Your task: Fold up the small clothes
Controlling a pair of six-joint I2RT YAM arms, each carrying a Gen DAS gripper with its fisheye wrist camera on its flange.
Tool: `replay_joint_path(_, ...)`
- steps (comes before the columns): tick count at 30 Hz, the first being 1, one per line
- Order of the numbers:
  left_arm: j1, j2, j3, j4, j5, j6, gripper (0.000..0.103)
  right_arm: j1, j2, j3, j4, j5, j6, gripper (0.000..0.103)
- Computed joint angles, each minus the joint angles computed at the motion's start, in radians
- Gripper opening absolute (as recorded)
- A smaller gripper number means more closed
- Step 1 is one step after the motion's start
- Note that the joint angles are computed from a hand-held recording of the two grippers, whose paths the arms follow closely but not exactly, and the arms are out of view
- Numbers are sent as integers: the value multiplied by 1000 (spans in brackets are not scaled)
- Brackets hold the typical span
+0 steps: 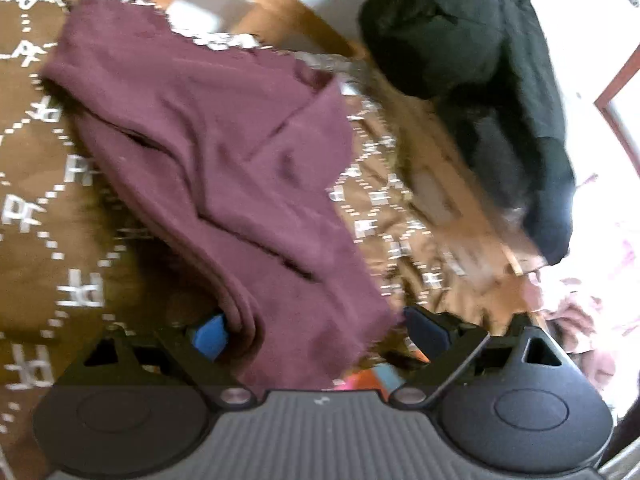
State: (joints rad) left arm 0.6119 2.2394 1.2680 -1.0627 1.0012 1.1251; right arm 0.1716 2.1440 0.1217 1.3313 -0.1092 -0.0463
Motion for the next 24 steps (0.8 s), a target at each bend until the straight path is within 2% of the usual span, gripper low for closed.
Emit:
replay_joint_path(4,-1,-2,18,-131,63,75,95,14,-13,-20,23,14,-6,102)
replay_joint_path(7,6,-10,35,-192,84,90,95,22,-10,-35,52,25,-15,102)
replay_joint_path(10,39,-38,29,-214,82,110,95,46,-4,-40,66,58,-41,102)
replay_joint_path(16,158,-43,26,-197,18,71,95,104,5,-31,42,116,-106,102)
replay_joint_path(18,205,-52,9,-150,0,34,97,124,9,-26,30,131,-124,102)
replay_joint_path(20,239,-113,-60,2,-38,-65,98,140,14,-21,24,143,-142,102)
replay_joint_path(24,251,-208,-172,258,-116,-166,99,173,30,-3,7,187,-175,102)
